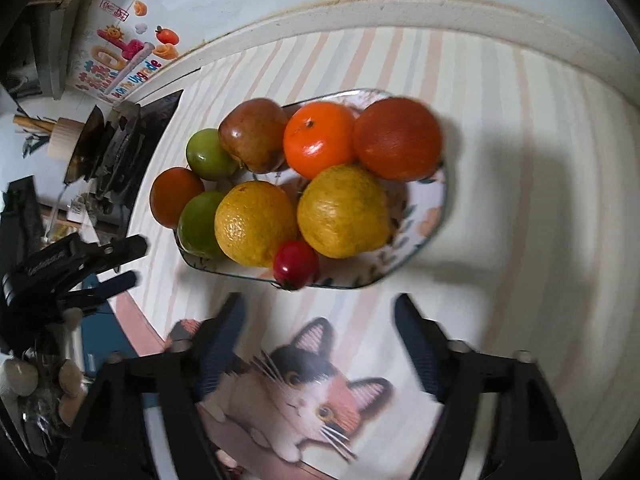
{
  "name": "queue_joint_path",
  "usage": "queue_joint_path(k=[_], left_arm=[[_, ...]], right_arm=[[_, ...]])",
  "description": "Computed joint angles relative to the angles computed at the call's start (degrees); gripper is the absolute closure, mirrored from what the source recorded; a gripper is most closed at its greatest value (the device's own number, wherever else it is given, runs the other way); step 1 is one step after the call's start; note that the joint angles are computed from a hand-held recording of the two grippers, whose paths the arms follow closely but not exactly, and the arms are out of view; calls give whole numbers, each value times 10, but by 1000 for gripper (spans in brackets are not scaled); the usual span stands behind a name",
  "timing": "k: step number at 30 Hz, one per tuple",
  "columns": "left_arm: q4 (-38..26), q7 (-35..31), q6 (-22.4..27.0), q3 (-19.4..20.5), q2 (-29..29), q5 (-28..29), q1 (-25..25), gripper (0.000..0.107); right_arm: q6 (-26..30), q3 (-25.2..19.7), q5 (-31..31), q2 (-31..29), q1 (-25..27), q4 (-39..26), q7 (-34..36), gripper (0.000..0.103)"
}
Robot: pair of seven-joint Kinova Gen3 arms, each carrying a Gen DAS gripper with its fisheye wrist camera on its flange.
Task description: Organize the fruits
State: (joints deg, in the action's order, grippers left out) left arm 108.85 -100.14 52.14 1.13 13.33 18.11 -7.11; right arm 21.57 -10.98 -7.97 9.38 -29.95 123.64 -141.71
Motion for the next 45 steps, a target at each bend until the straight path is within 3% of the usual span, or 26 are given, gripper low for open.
queue_joint_path(k=[4, 10, 14, 21, 26, 36, 45], left_arm=[[41, 51, -37, -49, -65, -93, 90, 11], [96, 173, -69, 21, -140, -215, 102, 9], [110, 213, -70, 32, -168, -242, 115, 8], [118, 246, -54, 52, -227, -263, 125, 8], [123, 253, -20, 65, -303, -271, 129, 8], [83, 174, 110, 49, -484, -222, 131, 8], [17, 139, 226, 48, -582, -195, 105, 8]], right_arm=[[93, 36, 93, -24, -57, -27, -80, 6], [195, -7, 211, -55, -64, -59, -179, 4], [242, -31, 262, -73, -72, -70, -220, 4], [305, -68, 284, -115, -75, -89, -257, 4], [392, -120, 308, -156, -92, -123, -307, 4], [601, -261, 336, -212, -134, -221, -424, 4], [767, -390, 367, -232, -134, -336, -456, 3]])
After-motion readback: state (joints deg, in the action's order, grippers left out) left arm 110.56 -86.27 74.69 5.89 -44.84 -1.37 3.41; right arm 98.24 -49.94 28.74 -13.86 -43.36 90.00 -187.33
